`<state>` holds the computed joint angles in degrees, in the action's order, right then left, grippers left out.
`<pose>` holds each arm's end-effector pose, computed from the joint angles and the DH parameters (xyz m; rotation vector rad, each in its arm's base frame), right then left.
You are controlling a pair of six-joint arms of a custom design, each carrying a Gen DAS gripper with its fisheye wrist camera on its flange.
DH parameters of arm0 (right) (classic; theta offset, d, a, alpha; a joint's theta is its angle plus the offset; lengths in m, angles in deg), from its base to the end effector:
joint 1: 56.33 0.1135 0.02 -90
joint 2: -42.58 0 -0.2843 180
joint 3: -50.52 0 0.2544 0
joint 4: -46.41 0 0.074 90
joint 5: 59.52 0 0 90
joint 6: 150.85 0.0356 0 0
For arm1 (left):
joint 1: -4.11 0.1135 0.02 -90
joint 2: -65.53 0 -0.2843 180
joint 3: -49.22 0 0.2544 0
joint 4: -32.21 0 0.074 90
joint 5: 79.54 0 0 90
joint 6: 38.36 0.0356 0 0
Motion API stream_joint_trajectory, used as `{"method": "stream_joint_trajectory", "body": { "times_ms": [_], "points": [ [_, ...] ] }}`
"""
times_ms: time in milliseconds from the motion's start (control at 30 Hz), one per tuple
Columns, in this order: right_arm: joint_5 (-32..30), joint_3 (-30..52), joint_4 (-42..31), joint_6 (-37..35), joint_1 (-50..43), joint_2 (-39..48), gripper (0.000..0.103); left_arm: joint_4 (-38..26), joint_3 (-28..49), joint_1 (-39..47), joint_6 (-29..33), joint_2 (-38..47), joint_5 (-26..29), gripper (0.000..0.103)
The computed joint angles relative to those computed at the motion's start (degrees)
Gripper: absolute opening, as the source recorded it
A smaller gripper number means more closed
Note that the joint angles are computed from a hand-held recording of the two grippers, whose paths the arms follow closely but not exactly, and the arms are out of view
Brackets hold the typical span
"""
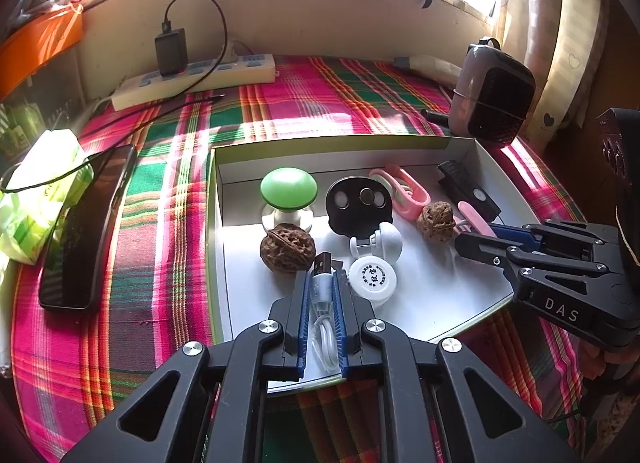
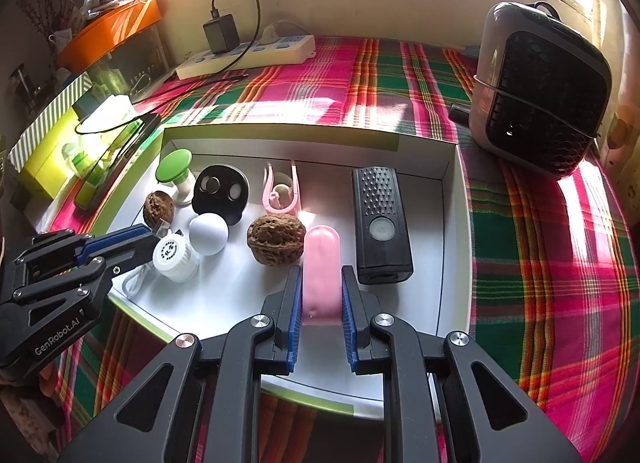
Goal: Organize objects
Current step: 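Carry the pink case and white cable in both tools over the box, then open both tools to set the case and cable inside the box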
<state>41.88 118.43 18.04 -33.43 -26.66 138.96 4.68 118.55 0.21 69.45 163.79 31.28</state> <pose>0.2944 0.1596 0.1836 0.0256 2.5390 0.1386 0.3411 -0.0359 0.1824 0.6059 2.4258 -0.3642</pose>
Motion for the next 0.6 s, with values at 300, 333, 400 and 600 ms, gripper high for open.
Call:
{"method": "stream_joint_trajectory", "body": {
  "times_ms": [300,333,400,600],
  "points": [
    [-0.1,-0.1,0.1,-0.1,-0.1,0.0,0.019,0.0,0.1,0.0,0.0,0.1,0.1,0.011],
    [-0.2,-0.1,0.2,-0.1,-0.1,0.0,0.019,-0.1,0.1,0.0,0.0,0.1,0.0,0.011],
    [-0.2,-0.2,0.2,0.0,-0.1,-0.1,0.019,0.0,-0.1,0.0,0.2,0.1,-0.1,0.012],
    [0.1,-0.9,0.5,0.6,-0.1,-1.0,0.019,0.0,-0.5,0.0,-0.1,-0.5,-0.3,0.021]
  ]
}}
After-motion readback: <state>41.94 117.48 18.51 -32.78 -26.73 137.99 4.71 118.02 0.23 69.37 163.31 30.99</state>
